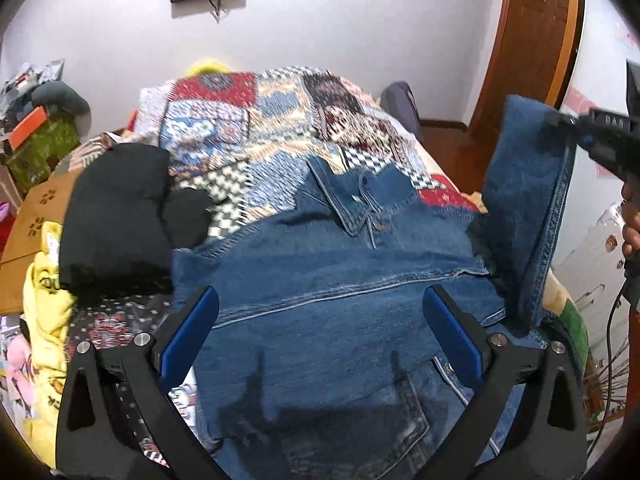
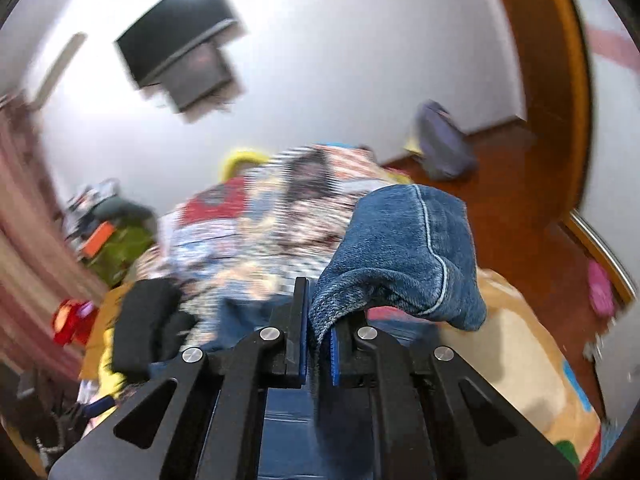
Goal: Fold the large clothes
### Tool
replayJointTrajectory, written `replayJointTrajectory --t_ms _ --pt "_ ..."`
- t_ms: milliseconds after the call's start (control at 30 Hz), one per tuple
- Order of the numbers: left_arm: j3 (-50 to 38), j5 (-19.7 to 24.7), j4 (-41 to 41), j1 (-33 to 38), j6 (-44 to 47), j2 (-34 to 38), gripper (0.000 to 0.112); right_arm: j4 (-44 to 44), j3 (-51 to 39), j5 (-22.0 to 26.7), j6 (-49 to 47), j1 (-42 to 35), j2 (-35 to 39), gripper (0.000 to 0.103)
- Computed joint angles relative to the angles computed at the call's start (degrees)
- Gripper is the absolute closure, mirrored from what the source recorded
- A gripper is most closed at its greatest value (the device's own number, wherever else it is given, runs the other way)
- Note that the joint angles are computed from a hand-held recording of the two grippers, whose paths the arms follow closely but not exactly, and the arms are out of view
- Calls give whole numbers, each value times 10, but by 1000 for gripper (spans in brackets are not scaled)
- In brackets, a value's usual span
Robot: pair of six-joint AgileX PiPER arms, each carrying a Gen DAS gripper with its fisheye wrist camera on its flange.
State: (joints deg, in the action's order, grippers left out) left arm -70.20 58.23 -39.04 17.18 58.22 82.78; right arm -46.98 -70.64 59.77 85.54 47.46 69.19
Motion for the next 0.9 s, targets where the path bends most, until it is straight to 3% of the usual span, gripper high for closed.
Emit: replayJointTrajectory --t_ms 100,267,467,667,700,800,900 --pt "-16 28 -22 45 22 -2 10 7 -76 -13 -38 26 64 96" --pt "-44 73 -50 124 60 11 10 91 -167 -73 -124 31 174 96" --pt "-59 86 -38 178 78 41 10 287 -219 -125 -269 21 315 96" --pt "-50 85 -1 196 73 70 10 376 -250 -88 -350 52 397 92" --pt "-47 84 3 197 71 73 10 382 -257 -80 -354 56 400 89" --pt "-40 83 14 197 60 81 10 423 -270 -58 -394 59 401 56" --pt "-36 86 18 193 50 79 10 381 -265 -33 -378 78 379 52"
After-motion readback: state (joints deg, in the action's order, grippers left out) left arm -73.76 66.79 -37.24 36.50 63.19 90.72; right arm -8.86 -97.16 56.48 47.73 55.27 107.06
